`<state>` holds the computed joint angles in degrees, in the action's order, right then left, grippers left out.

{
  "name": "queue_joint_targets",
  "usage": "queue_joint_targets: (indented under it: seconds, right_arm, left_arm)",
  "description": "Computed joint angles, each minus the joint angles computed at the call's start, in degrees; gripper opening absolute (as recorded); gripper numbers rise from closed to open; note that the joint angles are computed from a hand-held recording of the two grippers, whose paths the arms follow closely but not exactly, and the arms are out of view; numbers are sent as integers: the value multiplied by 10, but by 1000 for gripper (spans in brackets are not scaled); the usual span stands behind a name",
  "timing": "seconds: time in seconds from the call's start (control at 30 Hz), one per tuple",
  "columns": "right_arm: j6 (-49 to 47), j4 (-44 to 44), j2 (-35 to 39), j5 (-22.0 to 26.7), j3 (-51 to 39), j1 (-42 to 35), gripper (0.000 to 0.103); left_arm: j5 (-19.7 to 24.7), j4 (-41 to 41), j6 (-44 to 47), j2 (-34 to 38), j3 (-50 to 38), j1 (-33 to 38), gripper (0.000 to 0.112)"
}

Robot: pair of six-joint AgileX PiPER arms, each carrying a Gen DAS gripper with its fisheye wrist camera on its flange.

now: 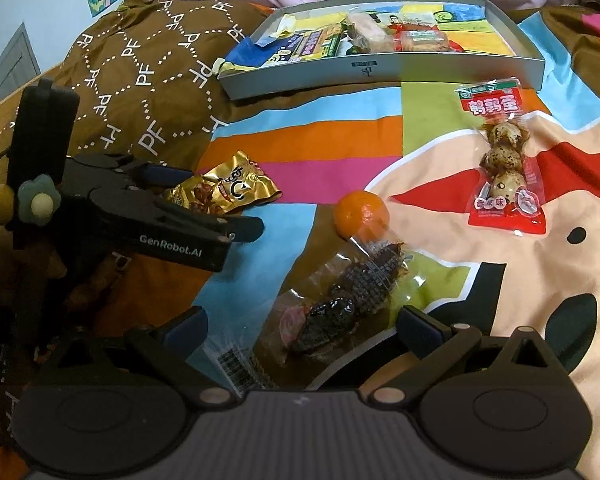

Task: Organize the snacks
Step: 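Move both tools toward the gold pouch and the dark jerky pack, then close the left tool on the gold duck-snack pouch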

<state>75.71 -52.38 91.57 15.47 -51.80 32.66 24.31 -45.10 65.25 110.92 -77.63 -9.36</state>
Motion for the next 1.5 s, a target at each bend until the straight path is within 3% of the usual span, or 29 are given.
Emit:
queue_joint_targets:
  seconds: [0.37,0.53,0.63,0.73,0.83,1.1,1.27,1.5]
  right_arm:
    - [20,-24,-39,-29,40,-15,103]
    - [37,-38,-40,-28,39,-16,103]
    - [9,-2,-32,-33,29,-21,100]
    - [-45,56,-20,-32,13,-25,94]
    - [-36,38,-7,-9,-4,-17,87]
    - [26,-29,-1,14,-12,-4,68]
    - [38,-21,-20,-6,10,-17,63]
    - [74,-37,-63,-51,58,-33,56]
  left_arm:
    - [156,-34,-80,1,-32,47,100]
    - [99,-13,-107,-14,-8,28,90]
    - [53,25,-116,-21,6,6,86]
    - [16,39,-103,-26,20,-6,81]
    - [2,35,-93,-26,22,-7,70]
    - [30,39,-109,-24,11,-1,62]
    - [78,60,-161,-33,7,3,62]
    - [102,76,-218,-63,37,-5,61]
